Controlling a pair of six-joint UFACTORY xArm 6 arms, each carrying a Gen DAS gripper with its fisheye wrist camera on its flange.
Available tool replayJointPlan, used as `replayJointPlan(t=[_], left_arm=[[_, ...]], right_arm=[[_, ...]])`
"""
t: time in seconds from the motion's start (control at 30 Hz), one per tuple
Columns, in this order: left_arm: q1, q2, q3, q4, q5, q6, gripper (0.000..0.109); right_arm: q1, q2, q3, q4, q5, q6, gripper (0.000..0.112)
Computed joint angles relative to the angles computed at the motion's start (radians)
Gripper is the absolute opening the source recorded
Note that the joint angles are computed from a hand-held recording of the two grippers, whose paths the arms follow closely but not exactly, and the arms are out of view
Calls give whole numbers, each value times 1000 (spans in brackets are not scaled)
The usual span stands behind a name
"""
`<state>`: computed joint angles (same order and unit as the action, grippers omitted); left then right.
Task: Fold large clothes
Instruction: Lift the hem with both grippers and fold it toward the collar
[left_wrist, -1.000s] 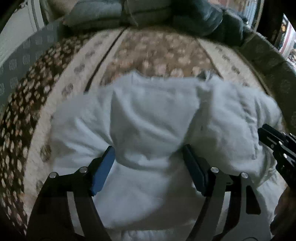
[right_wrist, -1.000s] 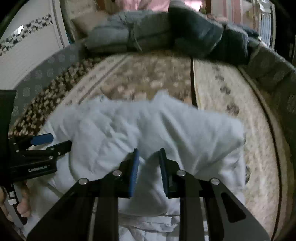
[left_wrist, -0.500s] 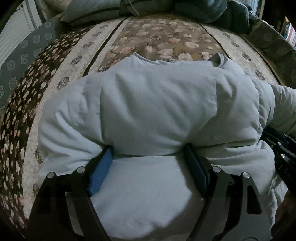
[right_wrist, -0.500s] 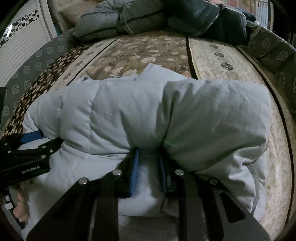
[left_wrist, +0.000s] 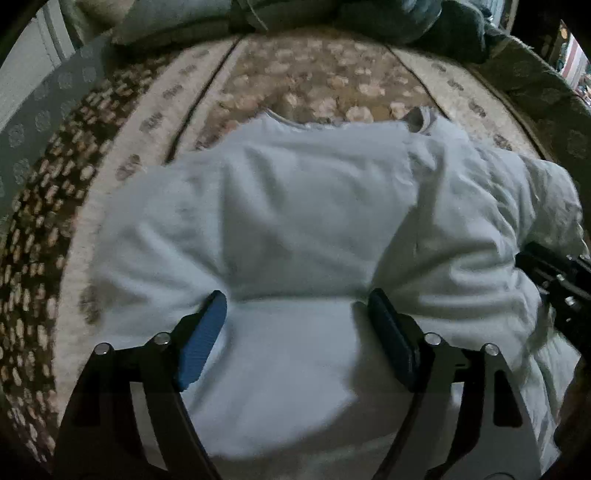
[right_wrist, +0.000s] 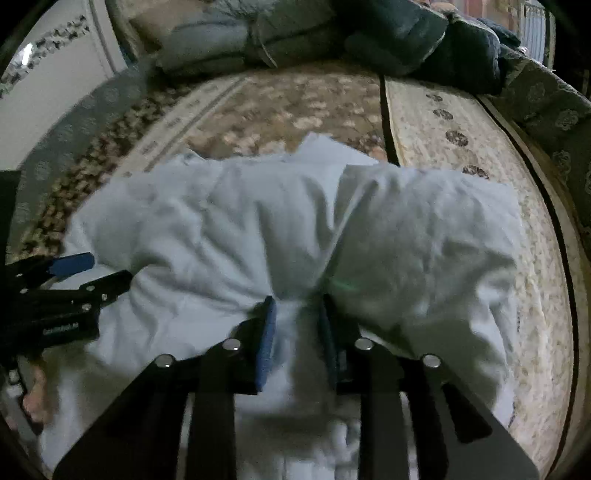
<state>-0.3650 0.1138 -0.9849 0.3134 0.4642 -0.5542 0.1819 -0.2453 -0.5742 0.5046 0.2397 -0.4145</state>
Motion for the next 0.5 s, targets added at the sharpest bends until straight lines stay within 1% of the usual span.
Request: replayJointPlan(t=[0.03,0.07,0.13,0.17,0.23,0.27,0.33,0.4,0.43,0.5], left_arm=[[2,-50,47,6,-22,-6,76],[3,-85,78,18,-35,-19,76],[1,-173,153,72,-42,-74,76],[-1,-209,182,87,-42,-93,76],[2,-269,228,127,-45,-135,76],[4,-279,233,136,-41,-146,76],[12,-272,225,86,-35,-109,76],[11,-234,200,8,-23,-39,76],[8,-216,188,17,-9,-42,76],[5,-183,176,97,-1,-105,77]], right_arm=[[1,-33,23,19,-10,-18,40],[2,-80,55,22,-26,-24,46],[17,-198,131,79,-53,-92,51],[18,-233,152,55,-54,-76,51],[11,-300,200,-80,-71,24,51],[6,-317,210,-111,-72,45,51],[-5,-321,206,-114,-64,61,51],[-28,-281,175,-129,-27,107,51],[-34,-267,169,-150,-19,135,51],[-48,-220,164,-225,-27,208,51]])
